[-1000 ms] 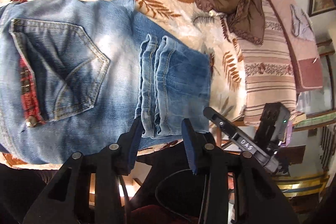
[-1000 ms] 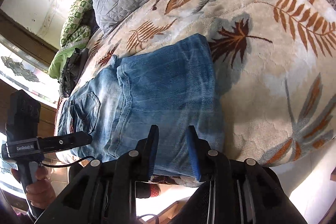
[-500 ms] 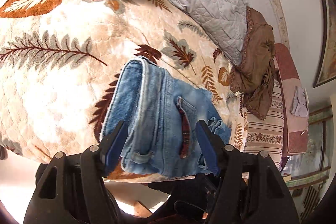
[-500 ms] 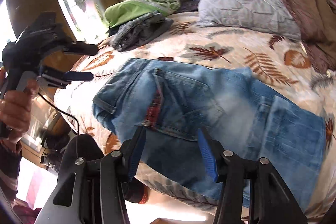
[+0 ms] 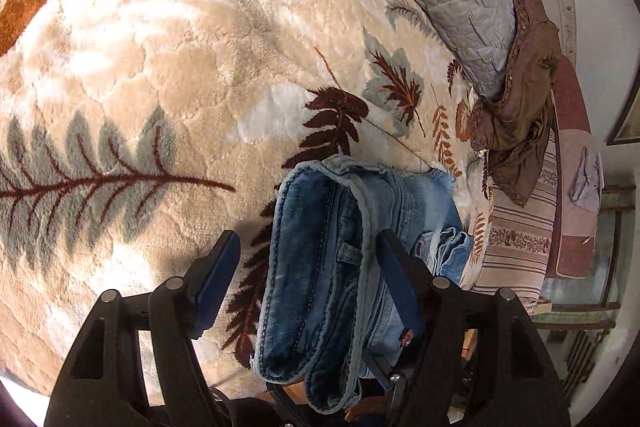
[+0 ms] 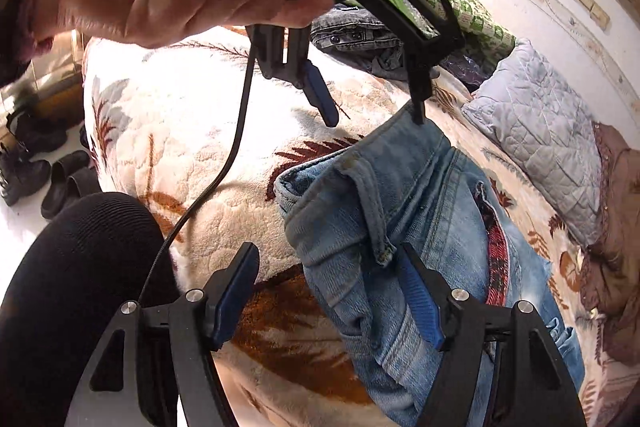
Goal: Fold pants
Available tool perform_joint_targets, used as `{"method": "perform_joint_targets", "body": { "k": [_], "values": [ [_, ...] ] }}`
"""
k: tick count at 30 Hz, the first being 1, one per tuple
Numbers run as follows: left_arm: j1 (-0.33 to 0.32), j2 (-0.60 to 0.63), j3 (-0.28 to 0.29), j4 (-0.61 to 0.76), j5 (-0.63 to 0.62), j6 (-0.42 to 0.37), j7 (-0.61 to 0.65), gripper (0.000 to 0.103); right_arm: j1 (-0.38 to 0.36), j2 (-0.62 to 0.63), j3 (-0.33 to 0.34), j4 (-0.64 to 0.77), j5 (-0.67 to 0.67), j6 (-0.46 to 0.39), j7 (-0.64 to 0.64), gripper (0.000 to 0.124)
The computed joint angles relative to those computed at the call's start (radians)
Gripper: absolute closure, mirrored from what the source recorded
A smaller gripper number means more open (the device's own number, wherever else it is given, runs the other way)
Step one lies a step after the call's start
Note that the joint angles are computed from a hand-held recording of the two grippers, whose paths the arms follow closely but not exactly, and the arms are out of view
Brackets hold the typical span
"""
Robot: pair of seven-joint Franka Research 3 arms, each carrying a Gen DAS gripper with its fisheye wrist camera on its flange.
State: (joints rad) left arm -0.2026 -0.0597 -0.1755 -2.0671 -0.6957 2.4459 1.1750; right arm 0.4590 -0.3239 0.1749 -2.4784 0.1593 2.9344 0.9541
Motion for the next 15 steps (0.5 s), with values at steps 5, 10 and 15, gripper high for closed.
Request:
{"method": "perform_joint_targets", "body": {
  "k": [5, 10, 15],
  "values": [
    [0.013, 0.039, -0.002, 0.039, -0.01, -0.028, 0.046, 0.028, -0.182, 0.045, 0.175, -0.023, -0.23, 0.18, 0.16, 0.056],
    [0.02, 0.03, -0.005, 0.028, -0.043, -0.028, 0.112, 0.027, -0.009, 0.064, 0.001, 0.018, -0.101, 0.122, 0.06, 0.091],
    [0.009, 0.004, 0.003, -0.014, -0.216, -0.001, 0.243, 0.021, 0.113, 0.015, -0.126, 0.022, 0.088, 0.108, -0.064, 0.099]
  ]
}}
